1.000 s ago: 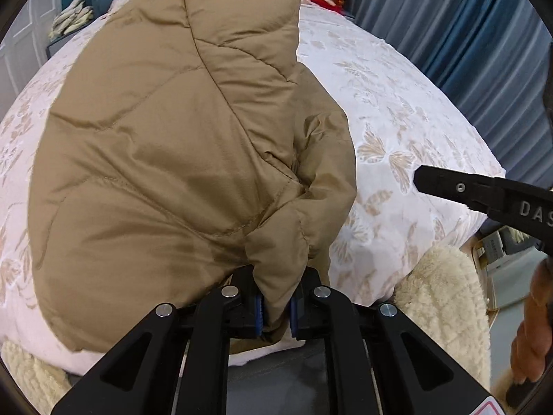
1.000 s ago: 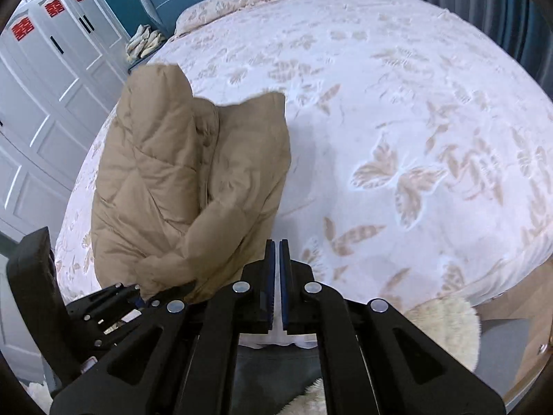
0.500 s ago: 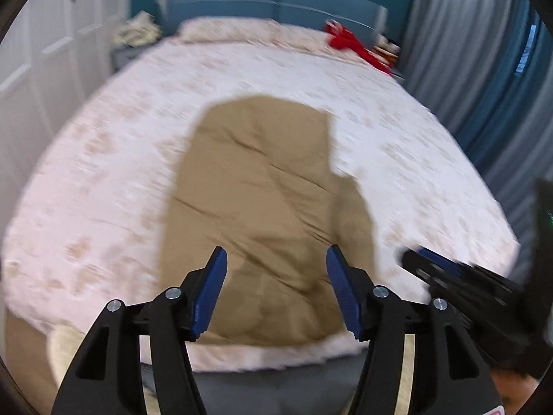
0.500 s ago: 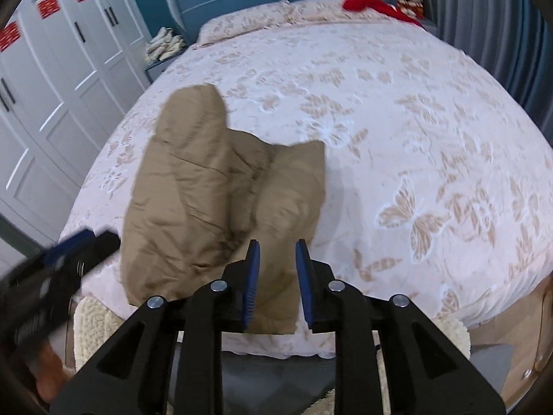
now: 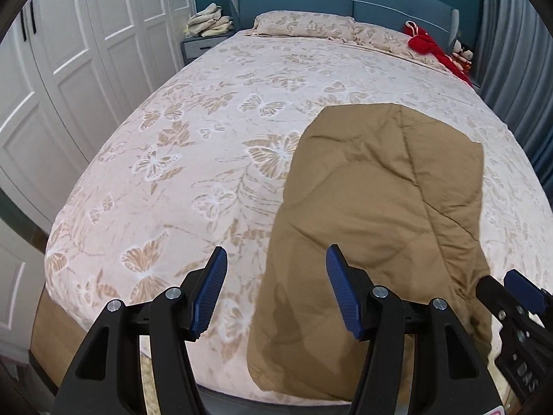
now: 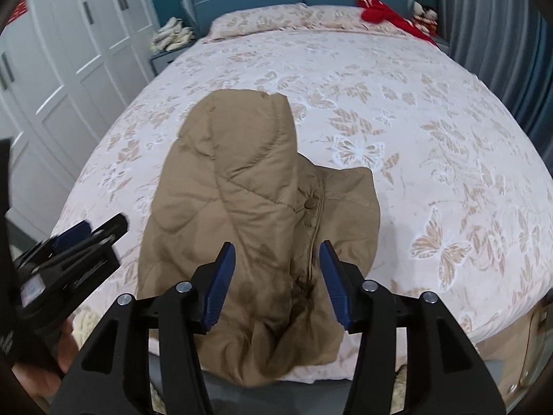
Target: Fold large clothes
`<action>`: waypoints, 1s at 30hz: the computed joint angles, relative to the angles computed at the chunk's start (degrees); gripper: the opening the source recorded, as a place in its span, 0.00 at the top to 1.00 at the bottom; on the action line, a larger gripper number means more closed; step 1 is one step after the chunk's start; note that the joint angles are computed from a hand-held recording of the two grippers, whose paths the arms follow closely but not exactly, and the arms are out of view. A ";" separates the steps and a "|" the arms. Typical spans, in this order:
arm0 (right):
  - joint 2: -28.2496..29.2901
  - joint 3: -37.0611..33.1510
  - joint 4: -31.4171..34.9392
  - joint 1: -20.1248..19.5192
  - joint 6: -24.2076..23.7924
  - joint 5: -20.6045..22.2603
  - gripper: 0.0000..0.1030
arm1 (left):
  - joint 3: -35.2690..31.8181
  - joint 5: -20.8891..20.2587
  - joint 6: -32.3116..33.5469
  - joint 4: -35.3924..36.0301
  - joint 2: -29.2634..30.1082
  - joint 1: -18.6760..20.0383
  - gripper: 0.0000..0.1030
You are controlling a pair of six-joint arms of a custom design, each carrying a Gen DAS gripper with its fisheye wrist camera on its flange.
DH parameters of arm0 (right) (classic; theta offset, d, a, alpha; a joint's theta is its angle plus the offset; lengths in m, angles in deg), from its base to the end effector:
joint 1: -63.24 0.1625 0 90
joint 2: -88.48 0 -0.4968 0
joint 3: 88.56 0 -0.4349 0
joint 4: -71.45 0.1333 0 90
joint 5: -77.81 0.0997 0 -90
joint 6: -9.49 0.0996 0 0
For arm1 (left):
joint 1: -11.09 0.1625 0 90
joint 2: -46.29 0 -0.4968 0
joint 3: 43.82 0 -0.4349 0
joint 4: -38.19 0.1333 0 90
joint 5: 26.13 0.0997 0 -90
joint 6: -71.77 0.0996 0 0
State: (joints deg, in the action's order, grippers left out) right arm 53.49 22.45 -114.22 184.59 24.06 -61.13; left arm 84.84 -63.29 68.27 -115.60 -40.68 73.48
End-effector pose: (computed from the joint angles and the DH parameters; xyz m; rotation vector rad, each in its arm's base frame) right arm 0.3764 -0.5060 -0.0027 0.1605 -2.3646 0.7962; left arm -0.0275 -0.5115 0.3511 0.2564 2.2461 -0.7231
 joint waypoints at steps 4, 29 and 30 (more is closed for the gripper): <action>0.50 -1.43 2.45 -2.43 3.64 2.36 0.52 | -1.23 0.06 0.85 -0.49 1.65 0.93 0.44; -1.10 4.92 -6.91 -8.14 5.81 2.32 0.97 | -2.82 -1.40 2.46 -2.92 9.88 2.16 0.46; -1.72 5.04 -7.88 -7.77 5.11 3.62 0.92 | -3.02 -1.68 2.50 -2.87 9.95 2.36 0.46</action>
